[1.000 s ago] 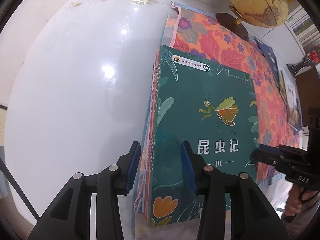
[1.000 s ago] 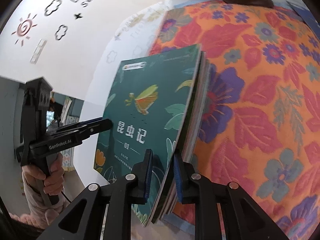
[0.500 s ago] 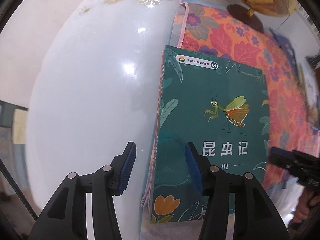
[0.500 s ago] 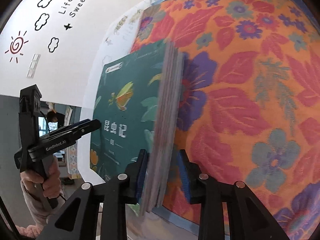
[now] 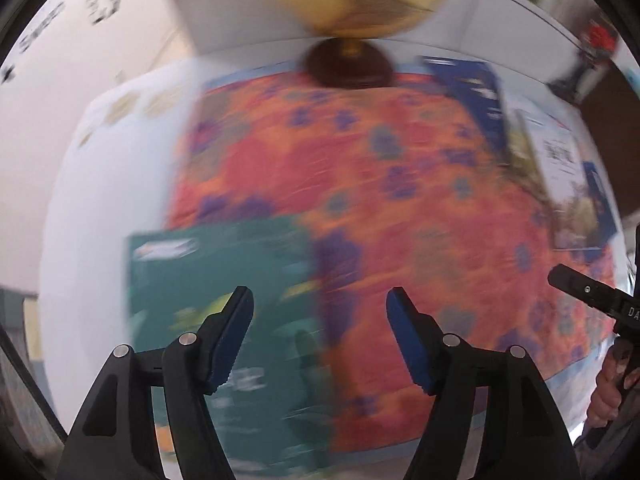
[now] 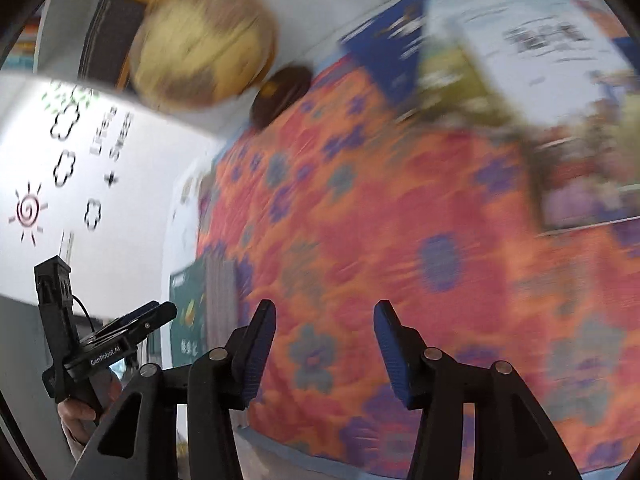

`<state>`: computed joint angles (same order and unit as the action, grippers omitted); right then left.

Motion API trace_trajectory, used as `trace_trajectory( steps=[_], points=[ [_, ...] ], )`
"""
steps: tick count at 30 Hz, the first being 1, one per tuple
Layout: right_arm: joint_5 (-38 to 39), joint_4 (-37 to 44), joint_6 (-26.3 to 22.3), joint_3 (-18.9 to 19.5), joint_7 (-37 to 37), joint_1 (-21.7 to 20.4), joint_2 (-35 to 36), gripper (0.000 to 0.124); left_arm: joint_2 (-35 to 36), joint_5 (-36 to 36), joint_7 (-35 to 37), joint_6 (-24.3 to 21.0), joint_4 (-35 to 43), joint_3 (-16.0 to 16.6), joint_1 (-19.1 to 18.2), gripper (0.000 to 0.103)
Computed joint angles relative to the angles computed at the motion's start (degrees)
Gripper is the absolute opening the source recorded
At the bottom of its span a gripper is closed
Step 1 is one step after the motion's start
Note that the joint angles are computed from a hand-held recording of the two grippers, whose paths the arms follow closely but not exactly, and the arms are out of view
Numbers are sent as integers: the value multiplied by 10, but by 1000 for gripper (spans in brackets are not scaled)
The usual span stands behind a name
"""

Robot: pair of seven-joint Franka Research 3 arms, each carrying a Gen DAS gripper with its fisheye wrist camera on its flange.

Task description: Organize books

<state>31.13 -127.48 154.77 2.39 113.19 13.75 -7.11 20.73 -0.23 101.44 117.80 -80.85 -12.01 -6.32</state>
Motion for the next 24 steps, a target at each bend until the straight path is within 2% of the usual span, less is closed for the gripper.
trace_trajectory(
  steps=[2,6,10,13,17,24],
  points=[
    [-82,-29,-8,3,33,-24,-37,53,4,-12,3,8,-1,-14,-11,68],
    [-170,-66,-33,2,52,-63,-92,53,27,-31,-6,9,20,-34,-41,68],
    [-182,-96,-54,-18,48,-93,-130,53,49,-31,-28,17,35,-45,-76,68],
    [-198,-113,-56,-20,40,-116,-148,53,64,-31,-37,17,49,-52,-96,68],
    [-183,-132,-48,-36,23,-131,-160,53,82,-32,-50,26,62,-58,-116,68],
    [-246,-136,-9,-14,29,-184,-140,53,130,-47,-53,46,96,-72,-139,68]
  ],
)
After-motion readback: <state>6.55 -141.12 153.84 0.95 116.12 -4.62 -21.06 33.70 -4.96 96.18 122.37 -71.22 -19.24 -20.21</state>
